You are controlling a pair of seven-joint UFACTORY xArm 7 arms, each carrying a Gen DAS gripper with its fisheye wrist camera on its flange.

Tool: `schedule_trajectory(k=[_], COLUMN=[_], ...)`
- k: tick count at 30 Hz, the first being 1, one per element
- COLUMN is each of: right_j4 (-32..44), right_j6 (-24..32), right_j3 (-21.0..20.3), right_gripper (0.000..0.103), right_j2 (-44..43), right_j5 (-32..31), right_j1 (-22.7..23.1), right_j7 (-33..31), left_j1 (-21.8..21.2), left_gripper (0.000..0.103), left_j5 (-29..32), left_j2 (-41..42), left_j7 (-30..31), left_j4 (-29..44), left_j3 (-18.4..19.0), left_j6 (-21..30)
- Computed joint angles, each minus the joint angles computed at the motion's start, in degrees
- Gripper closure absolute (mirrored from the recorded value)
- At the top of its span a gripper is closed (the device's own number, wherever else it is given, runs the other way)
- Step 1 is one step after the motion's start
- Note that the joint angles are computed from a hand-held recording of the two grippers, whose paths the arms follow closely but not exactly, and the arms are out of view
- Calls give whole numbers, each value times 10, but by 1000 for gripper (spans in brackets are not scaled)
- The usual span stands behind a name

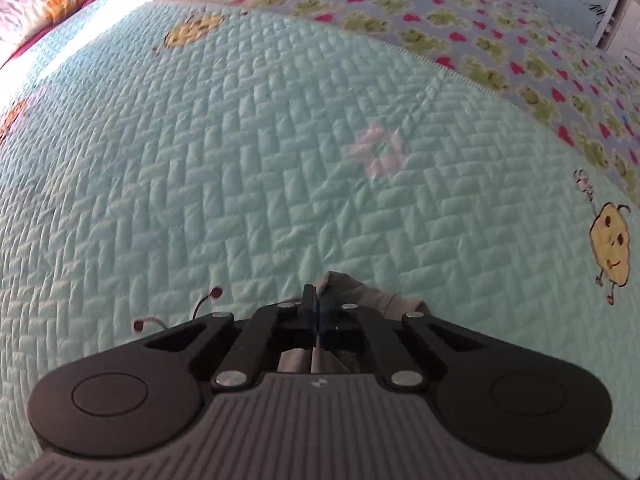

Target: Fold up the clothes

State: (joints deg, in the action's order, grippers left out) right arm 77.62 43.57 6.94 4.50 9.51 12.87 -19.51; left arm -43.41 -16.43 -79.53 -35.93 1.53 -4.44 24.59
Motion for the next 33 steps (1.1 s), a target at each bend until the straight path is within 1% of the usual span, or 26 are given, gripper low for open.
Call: schedule_trajectory(k=[2,3,5,7,8,10,11,12,14,16,17,19,21,22,23,24,25,26,27,28,29,31,32,33], right_j4=[0,2,2,1,-4,-13,-20,-26,-47,-76,-92,-132,-191,-222,-256,-289,-320,-350,-374,-395,-413,-438,-451,-462], right_j6=[-35,-49,-59,-64,-74,-95,-109,-119,-141,-153,-142,-87,-42,-19,3,25,43,53,61,61,58,39,22,21], right_j3=[-3,-4,-3,-2,0,3,6,12,20,16,7,-26,-63,-84,-105,-127,-147,-162,-175,-182,-186,-183,-185,-202], right_gripper=[103,103,103,103,103,103,97,95,74,73,72,67,66,64,60,60,58,53,52,52,52,52,57,57], right_j2=[4,7,15,23,26,31,31,28,9,-30,-54,-113,-184,-220,-258,-296,-333,-364,-384,-398,-406,-396,-391,-396], right_j5=[7,12,16,23,38,69,91,133,229,315,362,435,464,475,486,492,493,491,485,475,463,435,439,461], right_j1=[-2,-4,-6,-8,-11,-17,-21,-29,-43,-48,-49,-50,-48,-48,-49,-52,-57,-63,-69,-77,-85,-100,-101,-94], right_j7=[17,23,27,25,19,7,-5,-29,-86,-134,-156,-187,-194,-192,-187,-179,-169,-160,-150,-137,-123,-90,-81,-87], left_j1=[9,13,21,28,29,30,31,31,32,35,38,49,63,69,76,72,66,47,29,14,4,-14,-23,-31], left_gripper=[54,57,67,73,75,75,75,75,75,75,75,75,75,74,74,74,70,61,57,51,48,49,53,53], left_j5=[8,12,12,9,9,10,11,12,11,7,6,6,5,6,7,7,6,4,-6,7,11,19,22,24], left_j2=[-1,-1,-7,-15,-17,-20,-20,-19,-16,-18,-21,-21,-53,-69,-85,-94,-99,-81,-59,-33,-6,53,84,114], left_j7=[-5,-7,-13,-20,-19,-18,-18,-17,-16,-21,-24,-37,-63,-77,-91,-99,-106,-103,-94,-106,-115,-129,-135,-137], left_j4=[5,8,8,5,5,6,8,10,12,13,15,23,18,16,15,10,6,2,1,0,2,8,12,16], left_j3=[-12,-18,-19,-15,-14,-15,-18,-20,-20,-20,-20,-29,-47,-55,-62,-66,-69,-66,-65,-63,-65,-68,-69,-68], left_j6=[18,28,40,50,53,59,63,66,66,71,76,88,85,82,80,58,31,-12,-53,-71,-78,-96,-105,-114])
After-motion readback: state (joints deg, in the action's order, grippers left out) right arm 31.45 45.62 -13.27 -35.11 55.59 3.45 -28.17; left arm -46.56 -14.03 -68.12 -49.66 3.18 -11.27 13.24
